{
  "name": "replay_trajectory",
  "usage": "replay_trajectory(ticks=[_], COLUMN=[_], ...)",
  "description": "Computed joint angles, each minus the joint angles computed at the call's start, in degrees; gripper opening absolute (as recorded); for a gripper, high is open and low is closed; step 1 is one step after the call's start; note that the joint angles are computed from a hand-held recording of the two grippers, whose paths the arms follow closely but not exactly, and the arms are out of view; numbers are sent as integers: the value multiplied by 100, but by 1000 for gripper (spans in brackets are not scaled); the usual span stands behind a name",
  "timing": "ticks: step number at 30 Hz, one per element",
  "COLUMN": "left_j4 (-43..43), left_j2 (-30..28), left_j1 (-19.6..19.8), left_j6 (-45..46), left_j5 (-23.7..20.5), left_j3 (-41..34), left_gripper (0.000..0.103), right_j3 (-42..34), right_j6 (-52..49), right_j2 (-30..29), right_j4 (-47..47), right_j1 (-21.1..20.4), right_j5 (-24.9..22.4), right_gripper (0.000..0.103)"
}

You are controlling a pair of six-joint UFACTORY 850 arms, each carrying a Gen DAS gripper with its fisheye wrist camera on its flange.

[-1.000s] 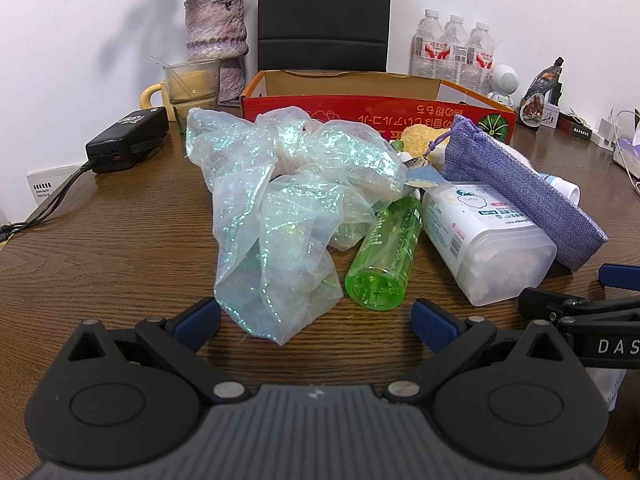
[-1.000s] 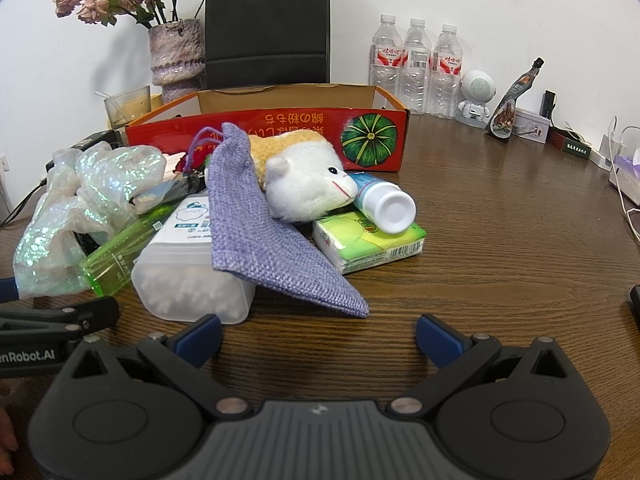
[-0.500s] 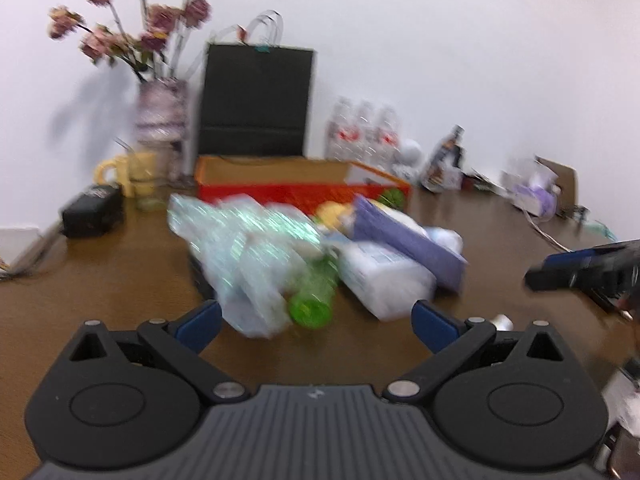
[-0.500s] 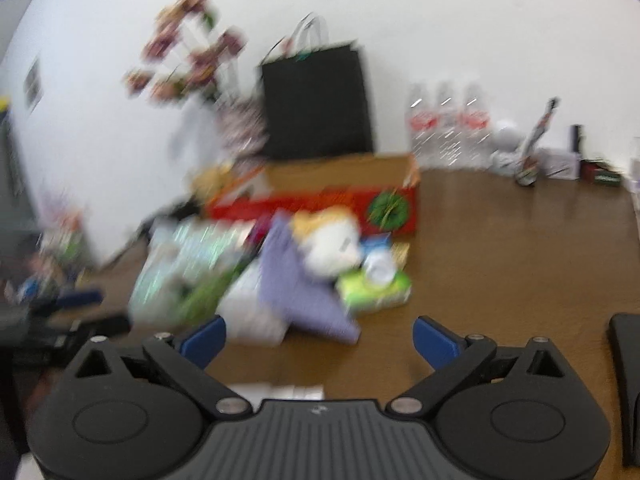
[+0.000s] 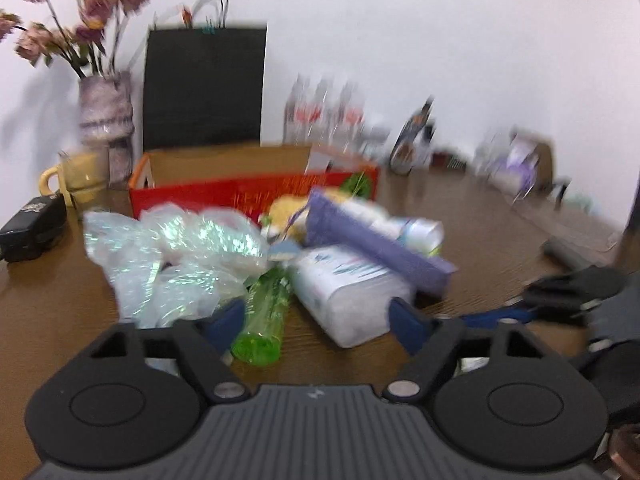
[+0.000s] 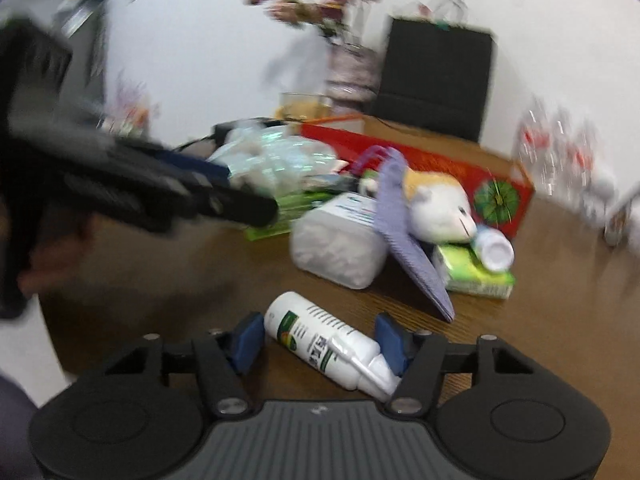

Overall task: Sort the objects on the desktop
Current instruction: 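Grasp the white lotion bottle with the right tool while the left tool grasps the green spray bottle, then carry both bottles into the cardboard box and open both tools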

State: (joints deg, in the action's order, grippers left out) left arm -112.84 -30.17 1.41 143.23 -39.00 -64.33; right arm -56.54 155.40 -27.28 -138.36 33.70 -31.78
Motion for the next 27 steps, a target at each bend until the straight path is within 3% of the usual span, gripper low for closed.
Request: replay_trajectory(ticks=[1,5,6,8,10,11,14,18,19,20,21,25,27], left_j4=[-209,-182,-259,-293,-114,-113,-699,-830,-844,-909,-1027,-1219,-1094], left_j2=[-62,-208,-220,-224,-166,-102,217,544,617,638,612,440,421], left_j1=[-138,-263,-287,-288,-215,-179,-57,41,60,55,19,-111,-111], left_j6=[152,-8,-7,-152,-475,-518,233,636,710,834,940,945,812], left_j5=[367,753,874,1056,1104,1122,955,752,700,618,626,803,762], left_j3=[-99,-297,-314,-336,-301,-229,309,814,913,950,925,730,707], left_gripper=[68,62,48,32,32,32,32,35,38,49,53,50,35], right_j3=[-6,38,46,64,184,218,401,400,364,330,272,57,-14], right_j6=[-118,-345,-355,-369,-283,-232,137,221,334,468,380,-19,19], right_j2=[-4,51,52,51,150,180,313,311,288,268,234,118,62], right_j4=[223,772,809,865,821,779,375,551,503,422,533,994,1154], right_j1=[7,33,39,55,84,87,24,-101,-137,-173,-139,36,72], right_j5=[-31,-63,-96,-173,-160,-130,-187,-123,-35,61,83,125,76], right_gripper=[60,60,60,60,63,72,77,66,50,36,33,30,34])
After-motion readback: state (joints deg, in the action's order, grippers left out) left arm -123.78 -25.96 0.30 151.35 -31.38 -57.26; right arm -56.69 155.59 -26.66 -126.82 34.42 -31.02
